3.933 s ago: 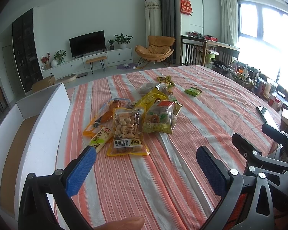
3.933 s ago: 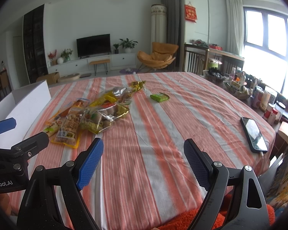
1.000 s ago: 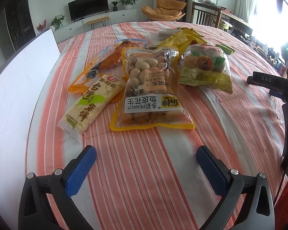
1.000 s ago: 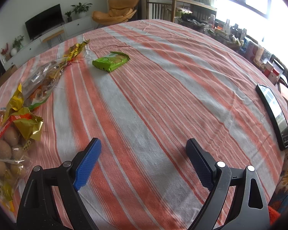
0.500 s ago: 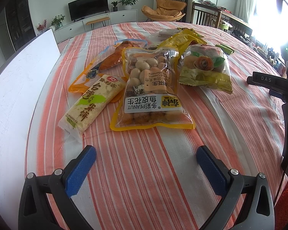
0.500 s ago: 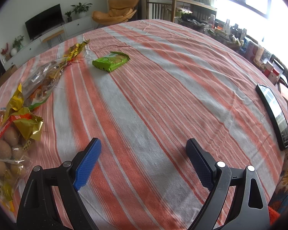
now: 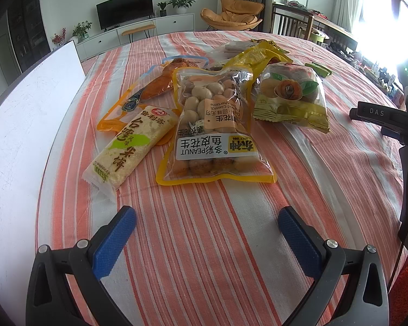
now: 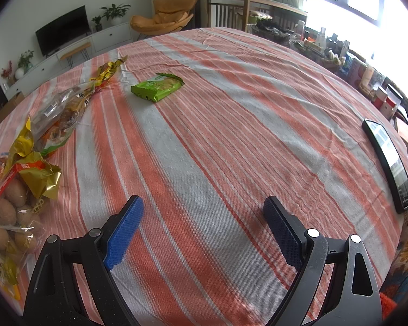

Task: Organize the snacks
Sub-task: 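Move the left tool over the yellow-edged PEANUT bag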

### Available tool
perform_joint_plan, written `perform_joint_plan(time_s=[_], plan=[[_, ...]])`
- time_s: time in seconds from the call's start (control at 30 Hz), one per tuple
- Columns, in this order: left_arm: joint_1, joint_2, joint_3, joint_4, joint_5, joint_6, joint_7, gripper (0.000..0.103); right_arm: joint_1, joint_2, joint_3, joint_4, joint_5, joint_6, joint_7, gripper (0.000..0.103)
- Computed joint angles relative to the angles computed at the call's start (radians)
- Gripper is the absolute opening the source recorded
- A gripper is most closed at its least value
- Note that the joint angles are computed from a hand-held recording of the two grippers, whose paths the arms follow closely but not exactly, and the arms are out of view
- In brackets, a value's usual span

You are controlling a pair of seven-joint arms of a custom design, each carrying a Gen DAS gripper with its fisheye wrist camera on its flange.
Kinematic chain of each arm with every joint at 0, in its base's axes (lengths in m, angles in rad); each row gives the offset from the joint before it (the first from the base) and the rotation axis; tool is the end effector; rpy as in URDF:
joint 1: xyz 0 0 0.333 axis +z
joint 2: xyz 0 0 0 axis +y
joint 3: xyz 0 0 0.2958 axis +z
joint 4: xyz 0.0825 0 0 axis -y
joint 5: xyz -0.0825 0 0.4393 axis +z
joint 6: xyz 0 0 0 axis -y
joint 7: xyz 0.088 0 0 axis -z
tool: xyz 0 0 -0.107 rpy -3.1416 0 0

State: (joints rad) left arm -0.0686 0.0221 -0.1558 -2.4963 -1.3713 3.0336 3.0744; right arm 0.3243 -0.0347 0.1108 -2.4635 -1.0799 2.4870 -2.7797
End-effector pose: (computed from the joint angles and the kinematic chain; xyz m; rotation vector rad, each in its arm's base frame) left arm 0.4964 -0.0373 0.2329 -1.5164 2.2619 -0.7247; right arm 0.4646 0.2201 0.2497 -1.2353 2.4195 -0.8378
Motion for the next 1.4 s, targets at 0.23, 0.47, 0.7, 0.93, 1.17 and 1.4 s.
perform_joint_plan(time_s=[0.23, 0.47, 0.7, 0.93, 1.17, 1.4], plan=[[0.000, 0.001, -0.001, 0.001, -0.002, 0.000, 0.001, 0.103, -0.003, 0.001, -0.003, 0.000, -0.004, 0.004, -0.001, 0.092], [0.000, 0.001, -0.001, 0.001, -0.005, 0.001, 0.004, 0.103, -0.003, 0.001, -0.003, 0.000, -0.005, 0.005, 0.000, 0.092], [0.000, 0.001, -0.001, 0.001, -0.010, 0.000, 0.008, 0.103, -0.004, 0.002, -0.004, 0.000, -0.006, 0.006, 0.000, 0.092], [0.000, 0.001, -0.001, 0.001, -0.013, 0.001, 0.011, 0.103, -0.003, 0.001, -0.003, 0.000, -0.005, 0.005, 0.000, 0.092], [0.000, 0.002, -0.001, 0.002, -0.016, 0.001, 0.013, 0.103, -0.004, 0.001, -0.003, 0.000, -0.005, 0.005, 0.000, 0.092], [0.000, 0.002, -0.001, 0.002, -0.018, 0.001, 0.015, 0.103, -0.002, 0.000, -0.001, -0.001, -0.003, 0.003, 0.001, 0.092]])
